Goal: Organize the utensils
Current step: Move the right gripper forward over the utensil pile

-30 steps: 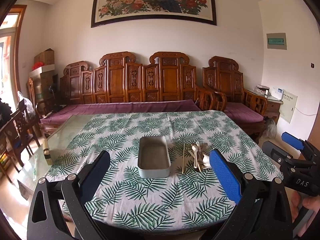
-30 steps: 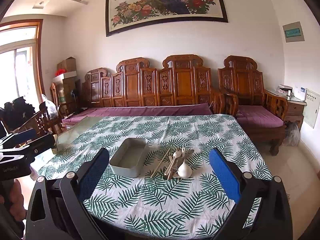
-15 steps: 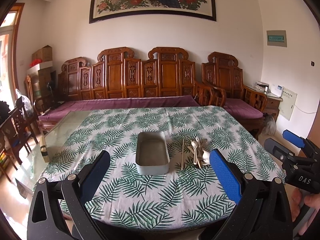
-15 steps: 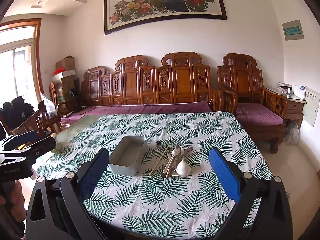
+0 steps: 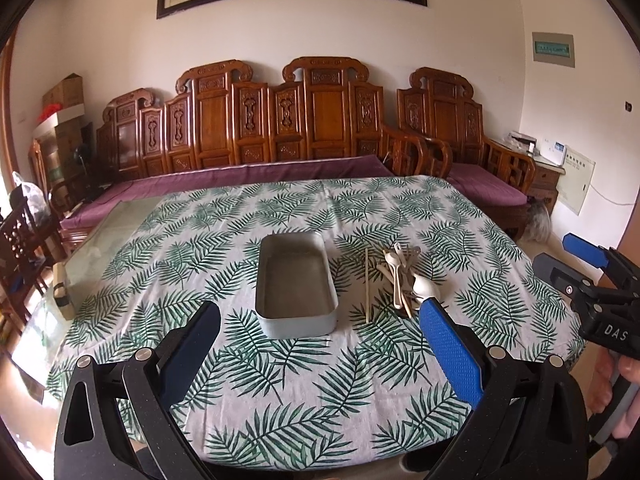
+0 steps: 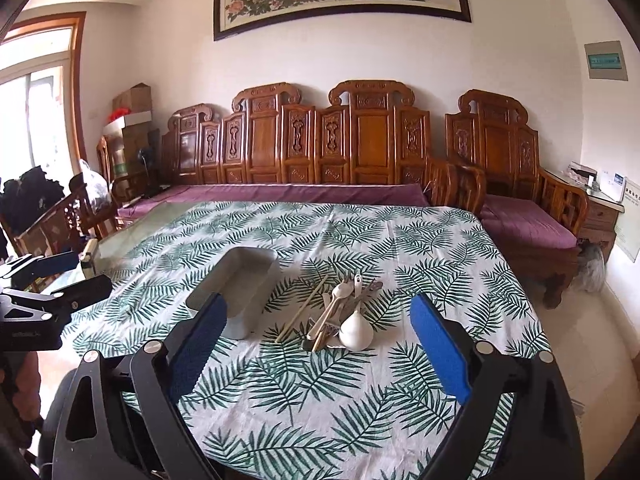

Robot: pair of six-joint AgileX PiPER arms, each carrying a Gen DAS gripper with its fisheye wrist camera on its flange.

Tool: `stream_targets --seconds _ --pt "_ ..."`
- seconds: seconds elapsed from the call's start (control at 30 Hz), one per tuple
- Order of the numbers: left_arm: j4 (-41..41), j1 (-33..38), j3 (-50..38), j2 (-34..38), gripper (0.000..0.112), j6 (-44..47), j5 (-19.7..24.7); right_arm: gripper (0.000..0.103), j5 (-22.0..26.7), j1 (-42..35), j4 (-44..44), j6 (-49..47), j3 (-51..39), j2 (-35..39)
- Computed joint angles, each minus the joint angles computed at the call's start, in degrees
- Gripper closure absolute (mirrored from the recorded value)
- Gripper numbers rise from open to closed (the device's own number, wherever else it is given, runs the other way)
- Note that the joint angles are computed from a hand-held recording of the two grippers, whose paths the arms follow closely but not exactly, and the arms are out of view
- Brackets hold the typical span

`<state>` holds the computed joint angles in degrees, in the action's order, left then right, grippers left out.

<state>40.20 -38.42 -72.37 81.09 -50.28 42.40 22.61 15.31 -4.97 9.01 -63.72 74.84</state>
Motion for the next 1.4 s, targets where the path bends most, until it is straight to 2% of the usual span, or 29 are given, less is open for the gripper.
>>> stream_targets --seconds 0.23,0.33,0.7,0.97,1.07,1.13,1.37,1.4 --pt "-6.5 4.5 -2.8 4.6 0.016 7.2 -3.6 0.018 0.6 -4.2 9.2 -12.4 -5.5 8.4" --pt "-9.4 6.2 -3.8 6.5 0.016 10.0 -5.0 0.018 0.5 -5.2 8.2 -13.7 -8.2 12.4" --pt "-18.5 9.2 -8.2 14.1 0.016 19.1 -7.8 0.031 4.0 -10.1 17.1 -25.4 -20.3 29.0" --pt "-24.1 10.0 -10.8 18.7 0.017 24.6 -8.3 0.045 13.7 -11.5 21.2 -28.5 -36.8 45.8" --pt "-27.1 10.6 -11.9 20.5 0.021 27.3 -8.3 0.047 17.4 -11.5 21.8 -28.1 -43.4 51.3" --pt "-28.4 10.9 -12.7 21.5 0.025 28.7 -7.9 0.053 20.9 -11.5 21.4 -26.6 -49.1 55.6" --pt "-29.1 11.0 -14.6 23.8 0.026 30.1 -6.8 0.053 31.5 -11.9 21.1 -22.9 -63.5 65.1" --pt "-29.1 10.9 -14.7 24.0 0.026 30.1 -6.7 0.053 31.3 -11.3 19.6 -23.2 -62.8 64.8"
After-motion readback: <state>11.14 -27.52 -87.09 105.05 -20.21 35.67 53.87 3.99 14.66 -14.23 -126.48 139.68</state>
